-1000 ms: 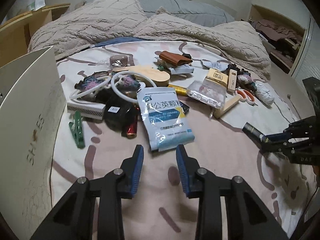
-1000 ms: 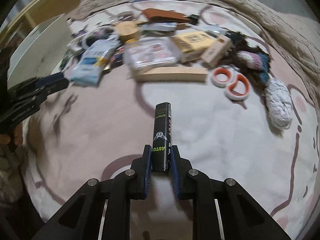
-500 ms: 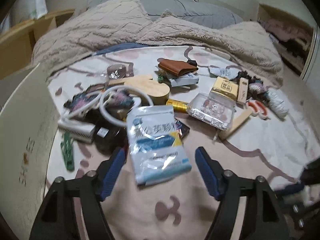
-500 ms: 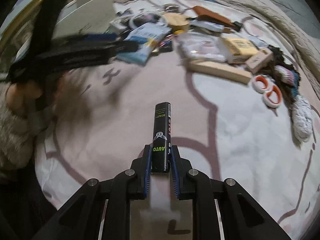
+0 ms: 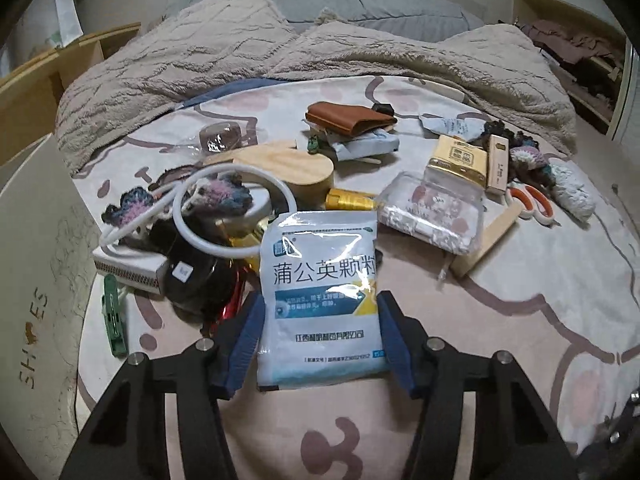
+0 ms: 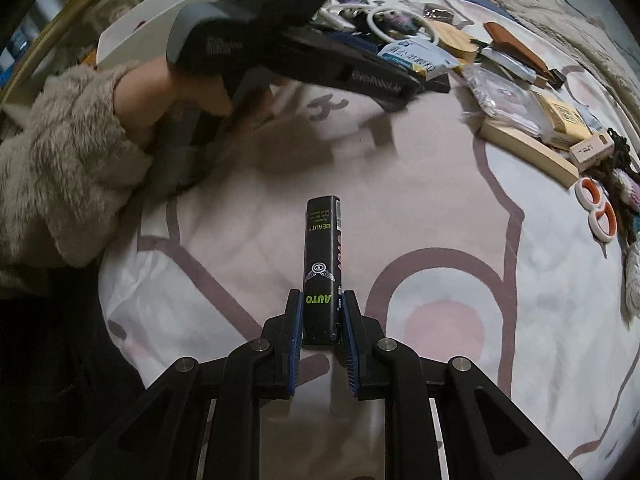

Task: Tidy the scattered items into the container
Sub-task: 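Lift the spray can with the right gripper while the left gripper grasps the white sachet, then carry the sachet in the left gripper and spray can in the right toward the white box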

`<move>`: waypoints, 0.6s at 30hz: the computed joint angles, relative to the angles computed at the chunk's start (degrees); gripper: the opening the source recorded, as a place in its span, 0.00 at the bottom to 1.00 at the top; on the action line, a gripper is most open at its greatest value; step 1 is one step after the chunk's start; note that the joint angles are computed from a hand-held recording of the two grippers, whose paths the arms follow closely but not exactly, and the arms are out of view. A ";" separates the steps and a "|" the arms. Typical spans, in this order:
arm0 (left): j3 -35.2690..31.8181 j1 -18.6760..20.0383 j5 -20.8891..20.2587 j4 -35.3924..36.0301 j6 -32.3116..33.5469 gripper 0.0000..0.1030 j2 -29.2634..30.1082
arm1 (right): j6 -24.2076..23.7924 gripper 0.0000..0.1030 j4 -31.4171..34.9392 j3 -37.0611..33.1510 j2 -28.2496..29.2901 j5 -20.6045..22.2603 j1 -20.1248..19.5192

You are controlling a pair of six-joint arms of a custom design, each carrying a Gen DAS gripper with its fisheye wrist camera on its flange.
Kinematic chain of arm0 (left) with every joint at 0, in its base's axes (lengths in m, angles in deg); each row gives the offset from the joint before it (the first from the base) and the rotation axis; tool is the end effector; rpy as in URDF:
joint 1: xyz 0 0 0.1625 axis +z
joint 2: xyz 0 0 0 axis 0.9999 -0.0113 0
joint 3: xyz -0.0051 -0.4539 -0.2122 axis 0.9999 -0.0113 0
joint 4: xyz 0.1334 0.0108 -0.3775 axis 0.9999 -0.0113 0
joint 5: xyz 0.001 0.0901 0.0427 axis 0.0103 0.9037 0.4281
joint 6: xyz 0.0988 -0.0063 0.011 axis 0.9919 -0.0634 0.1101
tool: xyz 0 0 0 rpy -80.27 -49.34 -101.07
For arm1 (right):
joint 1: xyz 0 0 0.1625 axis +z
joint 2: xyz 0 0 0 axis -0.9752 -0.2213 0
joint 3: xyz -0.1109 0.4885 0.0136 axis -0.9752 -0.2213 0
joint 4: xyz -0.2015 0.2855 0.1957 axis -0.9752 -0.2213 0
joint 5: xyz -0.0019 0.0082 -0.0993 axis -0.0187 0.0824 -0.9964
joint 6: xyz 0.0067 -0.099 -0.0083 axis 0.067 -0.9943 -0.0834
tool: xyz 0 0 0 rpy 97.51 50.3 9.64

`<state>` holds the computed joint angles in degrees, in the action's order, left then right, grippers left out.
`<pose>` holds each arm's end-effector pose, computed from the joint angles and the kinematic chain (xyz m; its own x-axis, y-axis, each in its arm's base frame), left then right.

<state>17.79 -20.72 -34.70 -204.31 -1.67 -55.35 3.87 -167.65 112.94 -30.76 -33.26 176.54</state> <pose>-0.0881 -0.7952 0.1146 -0.6950 0.0022 -0.7190 0.4618 0.7678 -0.4441 0.2145 -0.7365 0.0469 -0.5092 -0.8100 0.2909 -0.7588 0.5820 0.2924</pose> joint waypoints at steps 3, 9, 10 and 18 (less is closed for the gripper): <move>2.44 0.03 -1.56 -0.17 -0.62 0.54 -1.35 | -0.30 0.19 -0.09 0.04 0.00 -0.72 0.03; 9.88 -0.49 -4.77 -0.61 -3.49 0.54 -5.47 | -0.35 0.19 -1.30 0.12 0.25 -2.85 0.34; 11.40 -0.66 -5.27 -0.75 -3.88 0.54 -6.26 | -0.55 0.19 -1.67 0.13 0.38 -3.40 0.50; 20.22 -1.72 -7.53 -1.80 -7.03 0.33 -11.03 | -1.96 0.19 -3.45 0.03 1.39 -6.43 1.50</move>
